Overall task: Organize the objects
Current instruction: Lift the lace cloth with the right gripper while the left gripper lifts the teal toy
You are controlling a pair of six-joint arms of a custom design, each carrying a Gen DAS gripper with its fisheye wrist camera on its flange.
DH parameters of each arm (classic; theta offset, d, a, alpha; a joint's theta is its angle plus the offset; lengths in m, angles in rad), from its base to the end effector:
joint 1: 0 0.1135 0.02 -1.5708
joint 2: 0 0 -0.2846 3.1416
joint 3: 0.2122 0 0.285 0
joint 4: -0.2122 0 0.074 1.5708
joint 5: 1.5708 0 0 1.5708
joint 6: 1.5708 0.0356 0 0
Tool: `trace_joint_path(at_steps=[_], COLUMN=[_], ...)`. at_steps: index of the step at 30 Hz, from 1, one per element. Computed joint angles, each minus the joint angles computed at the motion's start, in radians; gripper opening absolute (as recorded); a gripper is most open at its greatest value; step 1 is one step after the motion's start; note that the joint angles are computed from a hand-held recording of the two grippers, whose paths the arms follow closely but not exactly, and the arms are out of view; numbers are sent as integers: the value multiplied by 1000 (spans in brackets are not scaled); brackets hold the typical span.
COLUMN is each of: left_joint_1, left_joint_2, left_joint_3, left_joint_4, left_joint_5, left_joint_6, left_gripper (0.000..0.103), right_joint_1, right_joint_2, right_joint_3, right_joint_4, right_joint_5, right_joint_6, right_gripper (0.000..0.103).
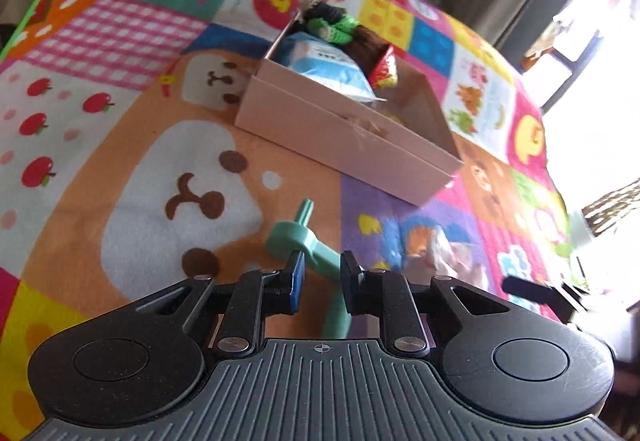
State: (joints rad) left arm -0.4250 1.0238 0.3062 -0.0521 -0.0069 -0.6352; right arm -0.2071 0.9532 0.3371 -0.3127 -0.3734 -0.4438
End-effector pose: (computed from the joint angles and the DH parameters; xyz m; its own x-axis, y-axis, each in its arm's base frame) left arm 0.1824 -0.0823 0.1423 -0.7523 -0.3108 -0.5809 -0.0479 0.9052 -0.4222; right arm 0.1802 -0.0246 0.1477 -0.6983 -0.2618 -0.6662 -0.3567 0.9342 0.0067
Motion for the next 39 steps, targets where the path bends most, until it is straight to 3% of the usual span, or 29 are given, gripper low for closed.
trace_joint_path(at_steps=[2, 4, 12, 17, 20, 24, 28, 35, 39], left_joint_1=[-6, -9, -114, -142, -161, -143, -122, -152, -147], left_joint_2=[112, 203, 449, 362, 271, 166, 124, 90, -4], left_joint_3=[46, 85, 247, 168, 101, 42, 11, -14, -60], left_joint_4=[42, 89, 115, 120, 97, 59, 68, 64, 33], left_joint_5=[-16, -32, -272, -234, -224, -176, -142, -177, -163], left_joint_6=[-14, -19, 112, 229, 292, 328, 329, 330, 324], left_gripper=[24, 34, 30, 30, 29, 29, 29, 29, 24], right_joint_1=[4, 7, 8, 2, 43, 122, 168, 232, 254], right_joint_2=[10, 12, -40, -80, -29, 72, 59, -98, -145], right_joint_3=[-9, -20, -69, -86, -67, -18, 16, 79, 110], right_joint_4=[10, 18, 39, 84, 119, 142, 82, -168, -220], right_joint_5=[5, 7, -1, 10, 36, 79, 81, 28, 37], right_joint_6=[4, 6, -28, -39, -29, 18, 46, 14, 13], right_gripper=[103, 103, 103, 91, 78, 44, 28, 27, 27])
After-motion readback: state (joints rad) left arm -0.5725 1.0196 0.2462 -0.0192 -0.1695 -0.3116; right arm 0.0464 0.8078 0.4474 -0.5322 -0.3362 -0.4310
